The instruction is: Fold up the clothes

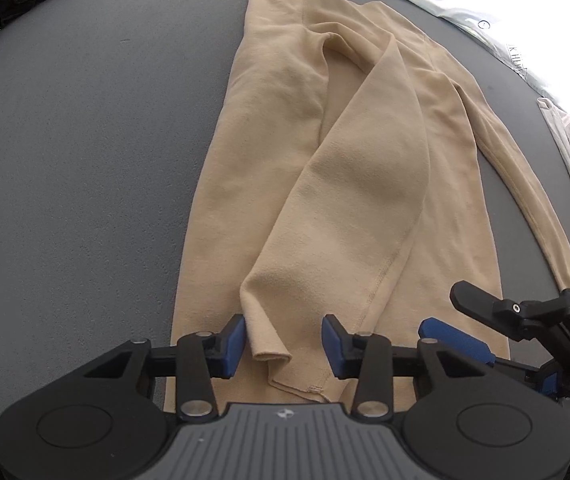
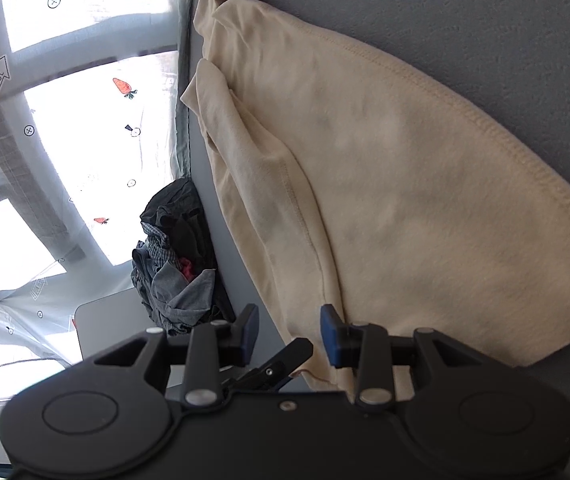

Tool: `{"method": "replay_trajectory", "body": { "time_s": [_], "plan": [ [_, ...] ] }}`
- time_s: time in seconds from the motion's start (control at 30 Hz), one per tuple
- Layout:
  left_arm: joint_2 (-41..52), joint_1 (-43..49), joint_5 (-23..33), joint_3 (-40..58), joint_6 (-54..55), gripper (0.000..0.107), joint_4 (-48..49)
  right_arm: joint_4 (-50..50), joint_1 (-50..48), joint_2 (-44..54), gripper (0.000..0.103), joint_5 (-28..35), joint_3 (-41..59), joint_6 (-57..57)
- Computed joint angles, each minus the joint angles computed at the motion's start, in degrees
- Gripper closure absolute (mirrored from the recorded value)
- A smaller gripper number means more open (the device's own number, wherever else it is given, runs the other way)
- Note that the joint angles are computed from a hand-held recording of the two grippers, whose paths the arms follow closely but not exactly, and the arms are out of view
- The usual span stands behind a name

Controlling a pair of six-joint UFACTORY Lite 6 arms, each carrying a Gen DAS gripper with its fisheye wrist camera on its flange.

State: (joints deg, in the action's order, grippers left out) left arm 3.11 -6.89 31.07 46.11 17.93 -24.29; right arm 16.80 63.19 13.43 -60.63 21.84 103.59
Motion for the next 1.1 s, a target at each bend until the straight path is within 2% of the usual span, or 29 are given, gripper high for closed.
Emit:
{"method": "replay_trajectory", "body": {
  "time_s": [0.33, 0.37, 0.43, 0.47, 0.63, 0.9, 1.1],
  "plan": [
    [-1.5, 1.7, -2.2, -3.3, 4.3, 0.064, -7.2, -6.1, -2.3, 1.2, 0.067, -0.4, 0.3, 1.5],
    [-1.8, 1.6, -2.5, -3.5, 4.4, 0.068, -7.5, -6.2, -2.4, 1.1, 0.067, -0.3, 0.3, 1.4],
    [-2.2, 2.0, -2.7, -4.1, 4.3, 0.096, -7.9, -6.3, -2.5, 0.8, 0.067, 0.2, 0.2, 1.3],
    [-2.5, 2.2, -2.7, -4.3, 4.2, 0.104, -8.1, -6.3, -2.4, 0.6, 0.067, 0.5, 0.1, 1.3],
    [-4.6, 4.8, -2.2, -6.2, 6.7, 0.105, -11.6, -6.2, -2.1, 0.8, 0.067, 0.3, -0.1, 1.6],
    [-13.6, 9.2, 0.2, -9.6, 9.4, 0.105, -14.8, -7.6, -2.0, 3.1, 0.067, -1.2, 1.4, 2.1],
    [-18.8, 15.0, 4.9, -11.8, 9.5, 0.105, -16.0, -9.2, -2.6, 4.0, 0.067, -1.8, 1.5, 3.0]
  ]
}}
